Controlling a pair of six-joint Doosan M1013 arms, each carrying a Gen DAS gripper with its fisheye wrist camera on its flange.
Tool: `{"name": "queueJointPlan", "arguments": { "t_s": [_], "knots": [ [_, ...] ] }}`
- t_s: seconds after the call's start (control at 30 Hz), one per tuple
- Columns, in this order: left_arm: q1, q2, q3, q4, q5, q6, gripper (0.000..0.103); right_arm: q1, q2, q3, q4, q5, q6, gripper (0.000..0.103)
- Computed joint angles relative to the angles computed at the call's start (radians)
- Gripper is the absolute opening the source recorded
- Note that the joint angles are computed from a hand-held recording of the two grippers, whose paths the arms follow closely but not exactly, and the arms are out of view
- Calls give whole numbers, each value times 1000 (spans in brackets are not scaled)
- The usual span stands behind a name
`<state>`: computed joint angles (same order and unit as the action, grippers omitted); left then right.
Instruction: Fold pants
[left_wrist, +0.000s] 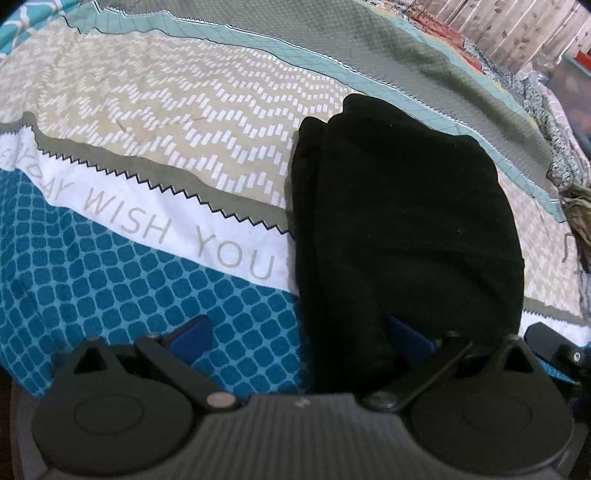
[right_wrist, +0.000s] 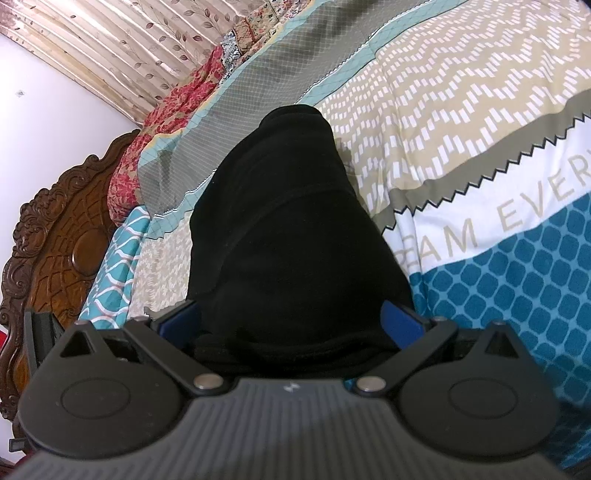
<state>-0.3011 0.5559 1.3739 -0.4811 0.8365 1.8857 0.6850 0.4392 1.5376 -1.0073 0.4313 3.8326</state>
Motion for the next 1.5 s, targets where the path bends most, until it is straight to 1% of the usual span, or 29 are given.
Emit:
{"name": "queueJointPlan", "arguments": {
  "t_s": [0.3, 0.53, 0.67, 0.8, 0.83, 0.87, 0.9, 0.93, 0.97, 1.0, 1.03, 1.1, 1.17, 1.2, 1.23, 1.27, 1.3, 1.33, 1.4, 1.43, 1.47, 1.5],
  "knots": [
    [30, 4, 28, -172, -23, 114, 103, 3, 16, -36, 83, 42, -101, 103],
    [29, 6, 21, -167, -17, 147, 103, 4, 18, -38, 85, 49, -102, 103],
    [28, 13, 2, -145, 8, 145, 103, 5, 16, -30, 57, 40, -63, 103],
    [28, 15, -26, -113, 37, 143, 103, 3, 11, -24, 60, 31, -73, 103],
    [29, 9, -23, -112, 23, 163, 103, 1, 8, -25, 89, 26, -114, 103],
    [30, -4, -14, -115, -9, 193, 103, -2, 4, -29, 135, 25, -177, 103],
    [31, -16, -4, -124, -43, 226, 103, -1, -2, -31, 148, 34, -213, 103],
    [35, -27, 4, -142, -74, 271, 103, 5, -6, -33, 112, 54, -203, 103],
    [41, -34, 6, -169, -88, 313, 103, 13, -12, -29, 53, 80, -177, 103],
    [47, -34, -1, -199, -80, 344, 103, 20, -19, -23, -12, 108, -157, 103],
    [55, -29, -13, -241, -55, 378, 103, 23, -25, -18, -51, 126, -157, 103],
    [66, -7, -49, -297, 20, 404, 103, 17, -35, -7, -76, 144, -173, 103],
    [68, 25, -93, -306, 102, 379, 103, -2, -45, 9, -88, 118, -146, 102],
    [67, 44, -115, -310, 137, 369, 103, -12, -48, 20, -111, 94, -112, 97],
    [63, 61, -133, -304, 161, 346, 103, -23, -49, 28, -134, 69, -84, 95],
    [59, 77, -148, -294, 178, 313, 103, -33, -47, 29, -136, 53, -81, 91],
    [55, 91, -160, -289, 193, 287, 103, -45, -42, 28, -125, 35, -92, 86],
    [51, 110, -177, -278, 218, 253, 103, -53, -34, 20, -106, 22, -109, 84],
    [42, 135, -195, -247, 248, 184, 103, -73, -17, 6, -57, -17, -149, 82],
    [40, 140, -188, -252, 246, 169, 103, -84, -10, 3, -13, -37, -190, 81],
    [36, 126, -159, -266, 203, 184, 102, -93, 2, -8, 46, -50, -244, 77],
    [33, 116, -141, -278, 184, 208, 101, -101, 11, -13, 98, -80, -287, 70]
  ]
}}
